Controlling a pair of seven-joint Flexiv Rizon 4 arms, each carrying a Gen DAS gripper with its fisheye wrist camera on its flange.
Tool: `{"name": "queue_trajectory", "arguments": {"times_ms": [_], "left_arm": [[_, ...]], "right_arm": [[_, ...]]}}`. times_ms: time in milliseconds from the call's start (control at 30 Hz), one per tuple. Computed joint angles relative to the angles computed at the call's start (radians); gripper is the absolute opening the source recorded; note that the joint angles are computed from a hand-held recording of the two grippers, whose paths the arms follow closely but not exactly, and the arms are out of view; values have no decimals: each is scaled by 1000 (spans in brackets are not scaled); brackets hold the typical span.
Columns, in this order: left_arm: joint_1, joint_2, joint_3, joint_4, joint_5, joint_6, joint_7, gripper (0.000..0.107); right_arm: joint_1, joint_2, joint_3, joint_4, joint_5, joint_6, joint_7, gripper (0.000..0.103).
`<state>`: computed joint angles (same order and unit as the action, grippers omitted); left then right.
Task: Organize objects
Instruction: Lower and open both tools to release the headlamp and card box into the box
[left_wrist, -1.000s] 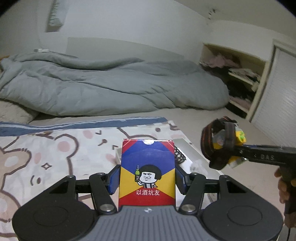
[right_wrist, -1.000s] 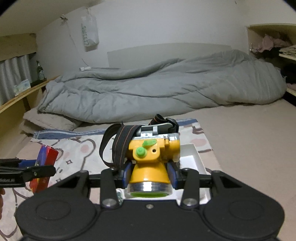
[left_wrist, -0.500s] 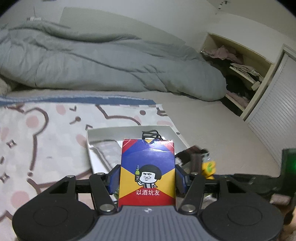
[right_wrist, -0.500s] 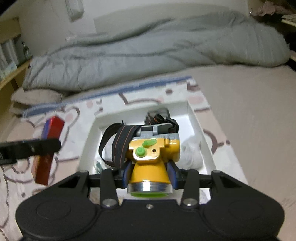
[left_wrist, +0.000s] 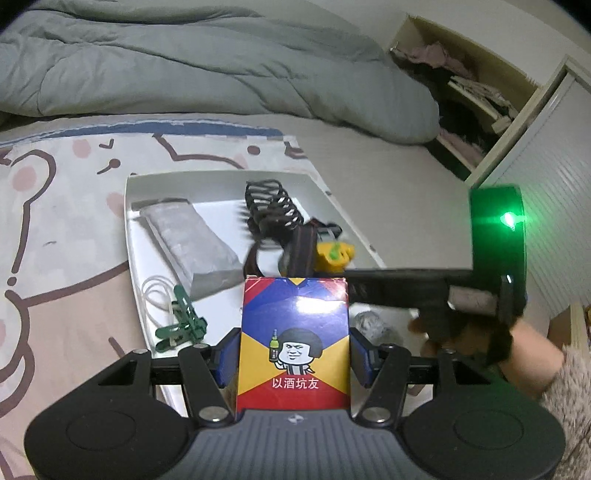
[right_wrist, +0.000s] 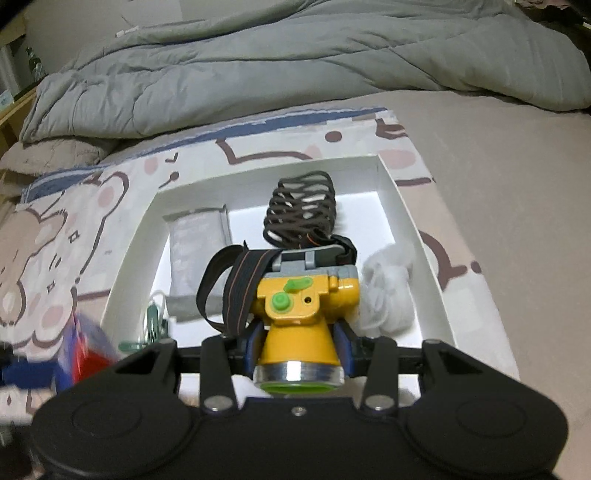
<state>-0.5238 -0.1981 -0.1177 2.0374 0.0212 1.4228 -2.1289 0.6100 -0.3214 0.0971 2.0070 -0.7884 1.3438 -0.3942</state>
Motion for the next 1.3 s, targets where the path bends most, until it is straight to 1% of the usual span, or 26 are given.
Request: {"name": "queue_trajectory", "arguments": {"times_ms": [167, 200, 233, 267, 300, 400, 467, 533, 600, 633, 667, 700, 767, 833, 900, 1000, 1067, 1167, 1233, 1300], "left_arm": [[17, 9, -21, -2, -17, -49, 70, 60], [25, 9, -30, 1, -28, -46, 95, 60], [26, 10, -31, 3, -31, -44, 107, 60], [30, 8, -35, 3, -37, -39, 128, 60], [38, 5, -47, 4, -52, -33, 165, 60], [52, -13, -75, -7, -82, -25, 280, 60], [55, -30, -89, -23, -95, -25, 354, 60], [70, -53, -125, -34, -138, -15, 455, 60], [117, -80, -207, -35, -228, 0, 613, 60], [123, -90, -222, -40, -252, -5, 663, 60], [121, -103, -227, -55, -262, -21, 709, 60], [106, -120, -212, -81, -250, -45, 742, 60], [61, -145, -159, -129, -207, -95, 756, 60], [53, -172, -151, -164, -204, -133, 796, 60], [49, -197, -146, -200, -204, -186, 838, 60], [27, -223, -114, -270, -162, -303, 886, 60], [24, -236, -110, -309, -157, -388, 920, 60], [23, -256, -109, -350, -170, -461, 954, 60], [14, -277, -103, -393, -156, -519, 980, 60], [3, -295, -100, -425, -144, -552, 1001, 60]], "right_arm": [[11, -41, 6, -49, 31, -26, -34, 43], [26, -38, -18, -42, 4, -11, -3, 42], [35, -33, -43, -31, -36, 22, 42, 47], [30, -28, -36, -32, -20, 26, 41, 51], [26, -21, -25, -35, -3, 13, 40, 54], [32, 18, -52, -15, -62, 21, 101, 54], [20, 43, -47, -5, -87, 7, 133, 54], [-4, 64, -44, 12, -122, 39, 167, 54], [-25, 83, -49, 32, -166, 85, 205, 54], [-29, 95, -63, 43, -213, 102, 245, 54], [-36, 105, -70, 50, -256, 110, 282, 54], [-48, 114, -72, 58, -292, 120, 312, 54], [-75, 129, -76, 74, -369, 151, 372, 54], [-108, 141, -68, 90, -420, 179, 405, 54], [-138, 150, -44, 101, -426, 176, 400, 54], [-173, 153, -30, 107, -456, 189, 426, 54], [-189, 154, -24, 111, -469, 196, 436, 54], [-202, 153, -10, 116, -453, 187, 409, 54], [-206, 153, -10, 118, -458, 189, 407, 54], [-210, 150, -10, 118, -454, 196, 408, 54]]}}
